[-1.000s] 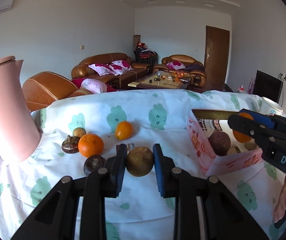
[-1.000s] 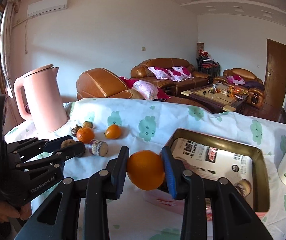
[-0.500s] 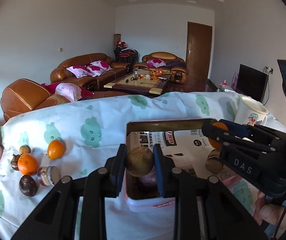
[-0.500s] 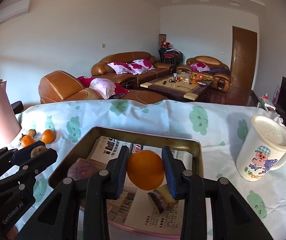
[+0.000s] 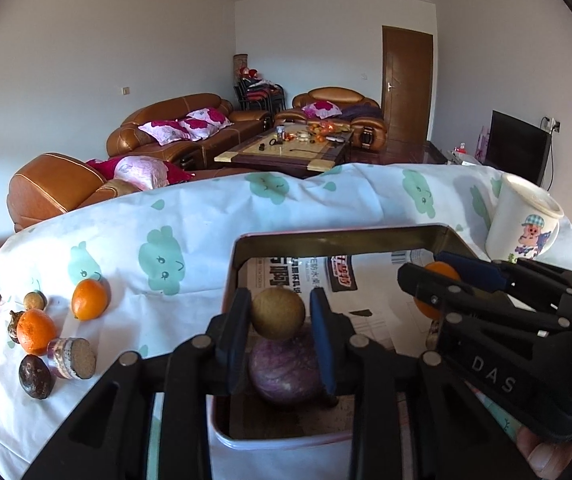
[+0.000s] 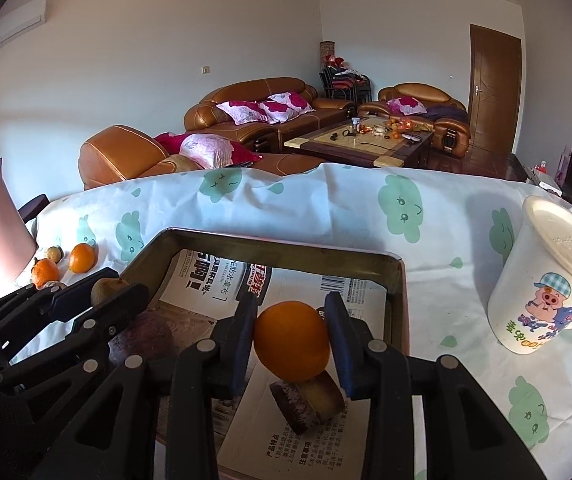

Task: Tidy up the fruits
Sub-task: 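Place the kiwi in the tin tray with the left tool while the right tool places the orange, then grasp the cylindrical cake roll with the right tool while the left tool grasps a mangosteen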

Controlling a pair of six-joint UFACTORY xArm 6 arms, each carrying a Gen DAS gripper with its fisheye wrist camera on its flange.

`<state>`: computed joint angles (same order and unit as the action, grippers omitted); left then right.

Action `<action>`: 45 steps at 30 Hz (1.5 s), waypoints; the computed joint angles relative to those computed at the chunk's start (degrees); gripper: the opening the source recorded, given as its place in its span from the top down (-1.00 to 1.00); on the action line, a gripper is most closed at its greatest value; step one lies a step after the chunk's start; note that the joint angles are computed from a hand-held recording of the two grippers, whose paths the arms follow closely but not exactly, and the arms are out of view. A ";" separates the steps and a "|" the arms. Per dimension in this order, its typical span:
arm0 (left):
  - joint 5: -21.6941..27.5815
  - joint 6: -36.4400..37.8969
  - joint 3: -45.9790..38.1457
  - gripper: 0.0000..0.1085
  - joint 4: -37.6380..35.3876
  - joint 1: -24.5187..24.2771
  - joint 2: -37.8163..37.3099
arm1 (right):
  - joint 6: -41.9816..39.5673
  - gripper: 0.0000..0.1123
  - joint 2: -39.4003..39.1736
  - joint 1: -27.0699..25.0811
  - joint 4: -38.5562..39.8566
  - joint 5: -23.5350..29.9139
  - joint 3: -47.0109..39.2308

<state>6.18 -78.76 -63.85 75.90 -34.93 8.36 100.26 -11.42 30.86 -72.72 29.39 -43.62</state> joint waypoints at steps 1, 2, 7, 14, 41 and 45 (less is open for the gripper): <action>0.29 -1.33 -0.04 0.14 1.38 -0.04 -0.22 | -0.01 0.33 0.14 -0.08 -0.13 -0.47 -0.06; 1.60 -4.63 -0.09 0.02 4.36 -0.20 -0.72 | 0.12 0.33 0.31 -0.11 -0.45 -0.70 -0.22; 4.99 -19.31 1.32 -0.58 16.72 0.10 -4.34 | 3.03 0.29 -1.43 -0.20 -2.21 -1.10 0.70; 10.30 -28.56 5.12 -0.90 25.43 0.00 -9.77 | 8.30 -0.26 -4.01 2.51 -6.96 4.41 1.54; 11.36 -27.68 15.10 -0.90 21.04 6.46 -16.80 | 10.84 -0.27 -0.63 12.26 -7.42 21.42 -1.17; 10.67 -27.72 16.15 -0.90 22.97 7.38 -17.96 | 10.85 -0.27 0.07 13.70 -6.15 23.89 -1.93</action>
<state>16.86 -106.48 -47.70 98.87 -27.55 -9.61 111.11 -11.36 44.56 -78.87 53.28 -45.56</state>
